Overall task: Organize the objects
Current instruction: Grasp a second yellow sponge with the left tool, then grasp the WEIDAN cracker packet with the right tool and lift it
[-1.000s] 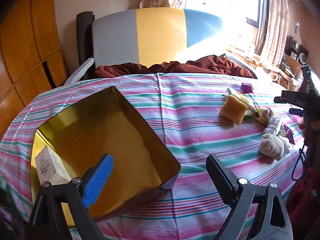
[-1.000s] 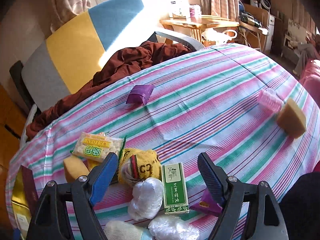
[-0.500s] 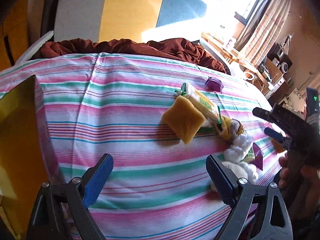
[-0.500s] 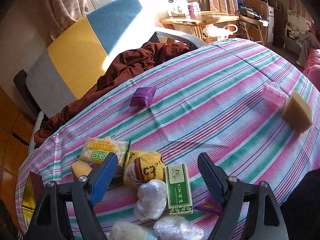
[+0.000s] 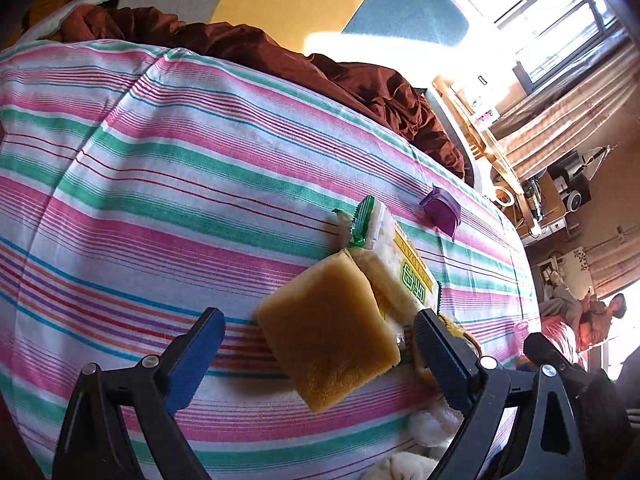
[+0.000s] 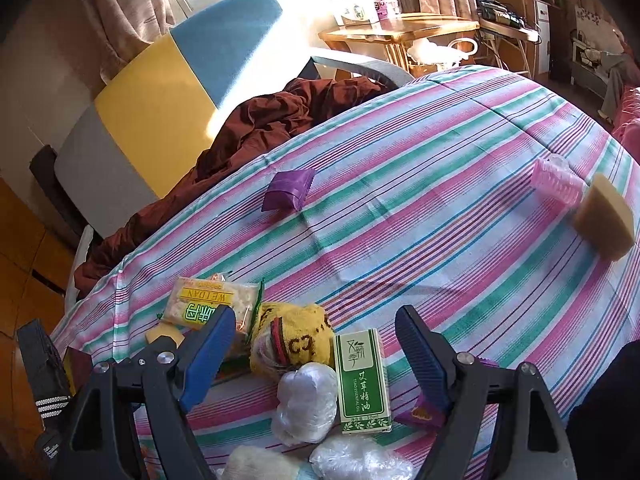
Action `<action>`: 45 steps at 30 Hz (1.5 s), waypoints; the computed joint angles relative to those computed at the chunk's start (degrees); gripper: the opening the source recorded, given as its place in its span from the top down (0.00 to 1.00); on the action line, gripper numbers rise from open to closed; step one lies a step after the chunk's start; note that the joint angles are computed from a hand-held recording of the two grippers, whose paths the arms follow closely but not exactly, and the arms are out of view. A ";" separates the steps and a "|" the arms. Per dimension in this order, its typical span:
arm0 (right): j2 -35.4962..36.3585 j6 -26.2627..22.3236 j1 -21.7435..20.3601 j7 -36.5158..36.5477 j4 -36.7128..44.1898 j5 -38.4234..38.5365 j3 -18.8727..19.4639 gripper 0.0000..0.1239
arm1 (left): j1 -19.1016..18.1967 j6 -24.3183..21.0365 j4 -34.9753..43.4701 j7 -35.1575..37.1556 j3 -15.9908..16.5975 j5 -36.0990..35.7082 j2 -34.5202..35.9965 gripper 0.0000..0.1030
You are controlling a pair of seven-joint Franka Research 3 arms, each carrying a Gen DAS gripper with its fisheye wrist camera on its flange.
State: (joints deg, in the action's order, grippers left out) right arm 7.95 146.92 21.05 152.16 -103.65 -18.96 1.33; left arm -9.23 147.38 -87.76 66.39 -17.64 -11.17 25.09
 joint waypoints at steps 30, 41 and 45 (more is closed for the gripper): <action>3.73 -4.79 -0.62 -11.44 6.44 6.44 0.58 0.33 | -5.17 9.98 -21.74 2.61 6.36 30.86 -13.48 0.45; 20.22 -19.48 0.01 -49.78 31.22 16.99 2.44 0.33 | -4.18 14.91 -22.92 2.26 5.66 30.03 -12.73 0.43; 28.54 -26.77 1.33 -55.85 43.85 18.65 1.44 0.33 | -3.98 15.77 -23.20 2.34 5.52 29.66 -12.64 0.42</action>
State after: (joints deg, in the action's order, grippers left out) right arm 36.49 120.15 22.38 96.31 -59.80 -0.31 2.77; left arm -13.20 163.14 -110.96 68.73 -12.12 18.49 12.45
